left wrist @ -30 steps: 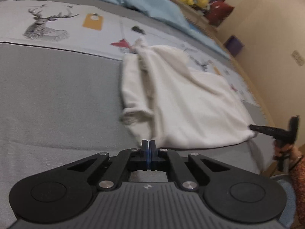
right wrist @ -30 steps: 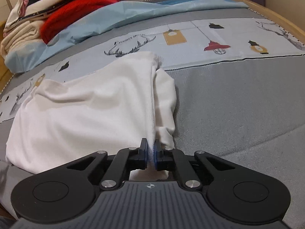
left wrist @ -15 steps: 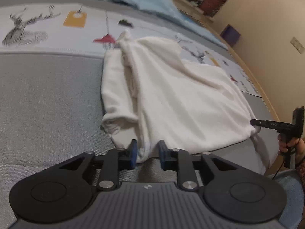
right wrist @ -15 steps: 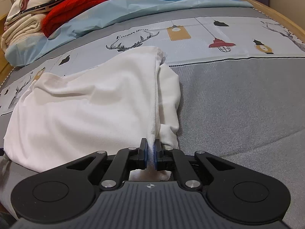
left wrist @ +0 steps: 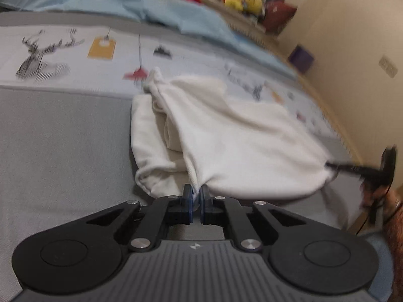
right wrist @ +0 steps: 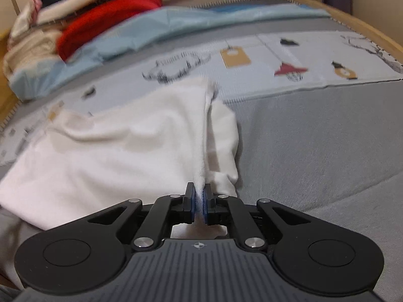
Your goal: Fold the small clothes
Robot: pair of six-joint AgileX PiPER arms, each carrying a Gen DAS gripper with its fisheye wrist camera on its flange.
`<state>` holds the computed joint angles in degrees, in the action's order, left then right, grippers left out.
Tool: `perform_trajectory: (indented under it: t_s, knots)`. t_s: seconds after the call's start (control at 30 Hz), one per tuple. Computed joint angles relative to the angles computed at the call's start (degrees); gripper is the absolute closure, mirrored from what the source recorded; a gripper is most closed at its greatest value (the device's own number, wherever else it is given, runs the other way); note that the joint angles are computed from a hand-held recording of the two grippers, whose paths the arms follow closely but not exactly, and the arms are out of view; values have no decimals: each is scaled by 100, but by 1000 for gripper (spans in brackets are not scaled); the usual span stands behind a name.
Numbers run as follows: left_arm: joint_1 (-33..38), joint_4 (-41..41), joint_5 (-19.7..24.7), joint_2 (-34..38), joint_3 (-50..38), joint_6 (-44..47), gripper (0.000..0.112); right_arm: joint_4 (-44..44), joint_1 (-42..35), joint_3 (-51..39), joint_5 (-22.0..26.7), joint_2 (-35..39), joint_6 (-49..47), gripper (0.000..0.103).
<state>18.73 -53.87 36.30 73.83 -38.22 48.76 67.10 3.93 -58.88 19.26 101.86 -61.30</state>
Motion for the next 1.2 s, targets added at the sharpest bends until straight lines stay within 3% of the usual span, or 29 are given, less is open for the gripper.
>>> perform_trajectory:
  t_s: [0.07,0.17,0.33,0.4,0.47,0.53,0.6,0.67,0.8,0.93,1.0,1.03,1.07,1.1,1.13,1.17,1.2]
  knots:
    - [-212,639,-168,193,62,-379,107,33,-165,22,236,14,-144,98]
    - [-400,931,-343,613,48,-564,107,-1136,-127,-216,321,274,794,98]
    - [-317,1471,105,725,-288,-1007,101,-1604,-20,-336,332,348,1085,96]
    - [-98,1779,439,710,-556,-1407,74,-1823,-5,-351,339,309,1195,91]
    - [195,1570,560,546,-747,-1433,61,-2006,53,-231,-12,85,1447,56]
    - [393,1025,355,432,-911,-1257,47,-1273,203,30,-798,-242,805,47]
    - [315,473,-51,608,-1187,-1211,33,-780,273,-294,-929,-231,644,47]
    - [-78,590,-569,1139,-1731,-1685,32,-1040,347,-1045,-845,180,1398,47]
    - [-697,1826,-963,2518,-3123,-2944,32,-3145,558,-2984,-551,1537,3639,47]
    - [-626,1518,-715,3518,-3979,-2777,32,-5361,765,-5276,713,3061,5640,48]
    - [-599,1543,-597,3917,-4383,-2831,32,-5876,896,-6314,1386,3696,5951,50]
    - [-553,1453,-530,4131,-4574,-2745,32,-6109,965,-6646,1487,3926,5999,56]
    - [-531,1329,-462,4268,-4698,-2681,32,-6308,1044,-6748,1492,4013,6087,90]
    - [-511,1093,-386,4392,-4804,-2549,32,-6392,1073,-7044,1677,4176,6087,96]
    - [-501,881,-338,4474,-4870,-2416,33,-6423,1085,-7209,1791,4257,6107,96]
    - [-527,728,-349,4534,-4917,-2333,45,-6423,1086,-7145,1695,4216,6173,96]
    - [-564,715,-312,4586,-5004,-2344,76,-6400,1081,-6943,1531,4097,6160,97]
